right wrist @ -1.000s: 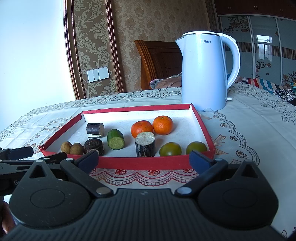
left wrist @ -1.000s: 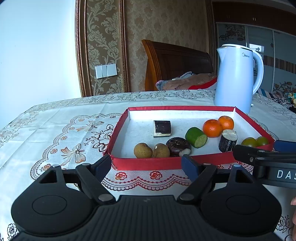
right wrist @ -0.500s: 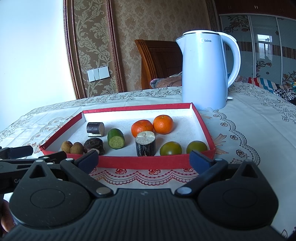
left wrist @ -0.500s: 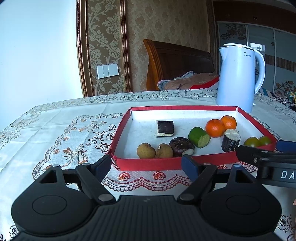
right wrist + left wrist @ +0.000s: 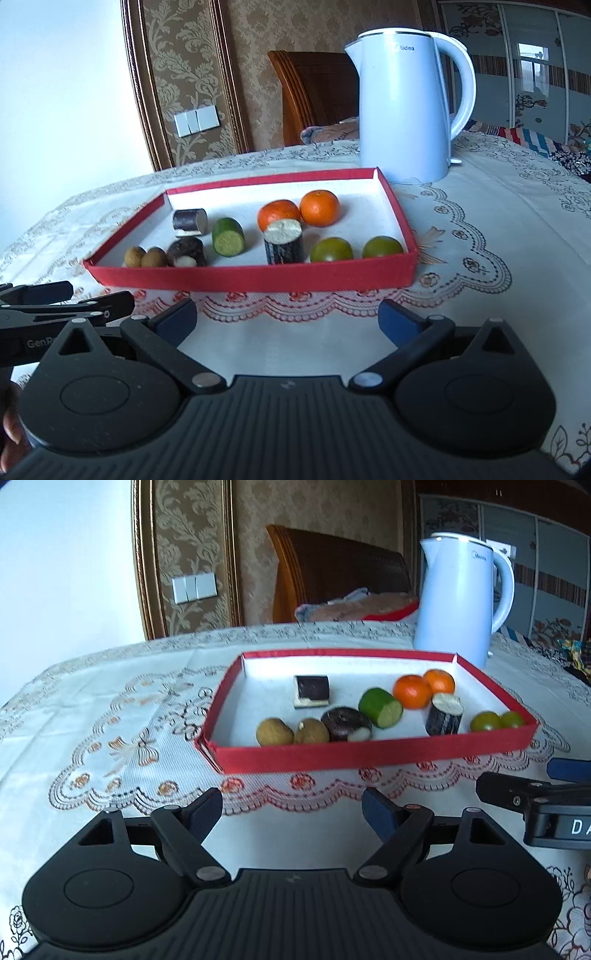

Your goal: Organize fruits

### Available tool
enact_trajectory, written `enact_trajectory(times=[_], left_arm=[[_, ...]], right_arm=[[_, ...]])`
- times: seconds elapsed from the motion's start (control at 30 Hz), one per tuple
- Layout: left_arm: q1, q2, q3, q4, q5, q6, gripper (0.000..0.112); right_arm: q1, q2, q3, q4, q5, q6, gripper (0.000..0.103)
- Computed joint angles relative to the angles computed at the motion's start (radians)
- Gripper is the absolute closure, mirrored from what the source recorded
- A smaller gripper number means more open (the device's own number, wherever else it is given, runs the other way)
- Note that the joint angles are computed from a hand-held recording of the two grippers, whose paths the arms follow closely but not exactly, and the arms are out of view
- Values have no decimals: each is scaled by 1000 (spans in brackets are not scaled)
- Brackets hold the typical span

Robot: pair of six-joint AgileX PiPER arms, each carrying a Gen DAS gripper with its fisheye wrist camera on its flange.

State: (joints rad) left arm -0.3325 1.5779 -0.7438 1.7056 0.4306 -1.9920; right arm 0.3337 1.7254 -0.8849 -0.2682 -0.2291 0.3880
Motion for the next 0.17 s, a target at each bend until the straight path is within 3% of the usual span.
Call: enact_trajectory(times=[0.17], left_arm=[[-4, 25, -25, -138, -5, 137, 28]], right_arm=[[13, 28, -60, 34, 132, -17, 0]])
